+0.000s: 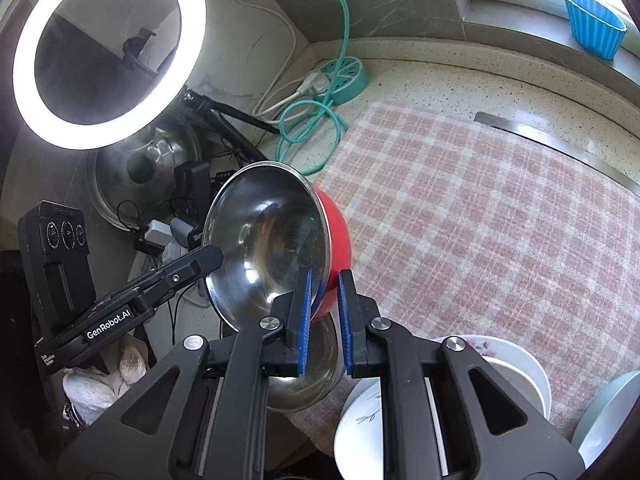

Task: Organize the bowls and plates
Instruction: 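Lift the red bowl and lower it into the large steel bowl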

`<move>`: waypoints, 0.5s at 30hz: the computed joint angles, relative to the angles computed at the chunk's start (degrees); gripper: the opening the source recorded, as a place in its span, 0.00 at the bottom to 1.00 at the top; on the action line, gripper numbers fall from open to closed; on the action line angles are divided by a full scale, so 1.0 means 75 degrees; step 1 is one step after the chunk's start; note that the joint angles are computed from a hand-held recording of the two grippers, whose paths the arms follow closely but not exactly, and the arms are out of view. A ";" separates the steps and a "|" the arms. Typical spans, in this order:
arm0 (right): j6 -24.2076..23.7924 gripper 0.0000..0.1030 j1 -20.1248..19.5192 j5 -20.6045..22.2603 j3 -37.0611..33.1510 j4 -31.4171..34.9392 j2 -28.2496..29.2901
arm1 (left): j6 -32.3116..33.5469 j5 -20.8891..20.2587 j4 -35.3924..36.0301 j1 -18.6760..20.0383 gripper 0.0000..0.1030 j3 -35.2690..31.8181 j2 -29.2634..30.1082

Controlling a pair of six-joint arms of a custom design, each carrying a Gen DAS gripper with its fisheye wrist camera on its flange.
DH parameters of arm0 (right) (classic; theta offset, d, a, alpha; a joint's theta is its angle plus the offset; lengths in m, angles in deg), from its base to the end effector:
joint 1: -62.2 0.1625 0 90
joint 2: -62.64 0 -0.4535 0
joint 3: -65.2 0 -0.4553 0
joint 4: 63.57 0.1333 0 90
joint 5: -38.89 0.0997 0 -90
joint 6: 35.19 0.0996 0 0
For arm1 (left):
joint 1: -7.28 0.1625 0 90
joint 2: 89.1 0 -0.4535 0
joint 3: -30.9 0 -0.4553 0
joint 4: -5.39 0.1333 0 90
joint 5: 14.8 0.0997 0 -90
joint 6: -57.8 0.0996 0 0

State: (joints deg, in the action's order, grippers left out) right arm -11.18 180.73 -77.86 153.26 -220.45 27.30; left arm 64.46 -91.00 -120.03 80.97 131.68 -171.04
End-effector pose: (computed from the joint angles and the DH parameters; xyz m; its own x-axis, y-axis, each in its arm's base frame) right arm 0.4427 -0.6291 0.0007 -0.9531 0.0454 0.2991 -0.0824 0.9123 -0.4010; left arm -0.0227 -0.6369 0.4002 -0.9135 0.3127 -0.2602 0.3777 0.8896 -0.2569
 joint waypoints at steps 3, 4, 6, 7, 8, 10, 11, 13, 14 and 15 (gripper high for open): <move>-0.0007 0.13 0.0096 0.0066 0.0062 0.0115 0.0054 | 0.0008 0.0130 0.0051 0.0033 0.09 0.0170 -0.0220; -0.0003 0.13 0.0130 0.0050 0.0073 0.0170 0.0082 | 0.0002 0.0167 0.0093 0.0048 0.09 0.0219 -0.0281; 0.0012 0.13 0.0187 0.0050 0.0048 0.0337 0.0158 | 0.0019 0.0280 0.0176 0.0075 0.09 0.0331 -0.0403; 0.0034 0.13 0.0205 0.0062 0.0051 0.0400 0.0189 | 0.0024 0.0320 0.0227 0.0098 0.09 0.0374 -0.0453; 0.0065 0.13 0.0214 0.0086 0.0048 0.0477 0.0221 | 0.0037 0.0353 0.0296 0.0134 0.09 0.0414 -0.0514; 0.0151 0.13 0.0227 0.0143 0.0055 0.0596 0.0280 | 0.0039 0.0423 0.0416 0.0184 0.09 0.0464 -0.0582; 0.0175 0.13 0.0236 0.0146 0.0049 0.0655 0.0308 | 0.0049 0.0468 0.0454 0.0199 0.09 0.0498 -0.0614; 0.0174 0.13 0.0265 0.0077 0.0005 0.0766 0.0377 | 0.0068 0.0550 0.0532 0.0215 0.09 0.0543 -0.0652; 0.0169 0.13 0.0279 0.0033 -0.0025 0.0830 0.0414 | 0.0077 0.0584 0.0559 0.0219 0.09 0.0557 -0.0661; 0.0168 0.13 0.0281 0.0005 -0.0048 0.0890 0.0443 | 0.0092 0.0621 0.0583 0.0218 0.09 0.0573 -0.0673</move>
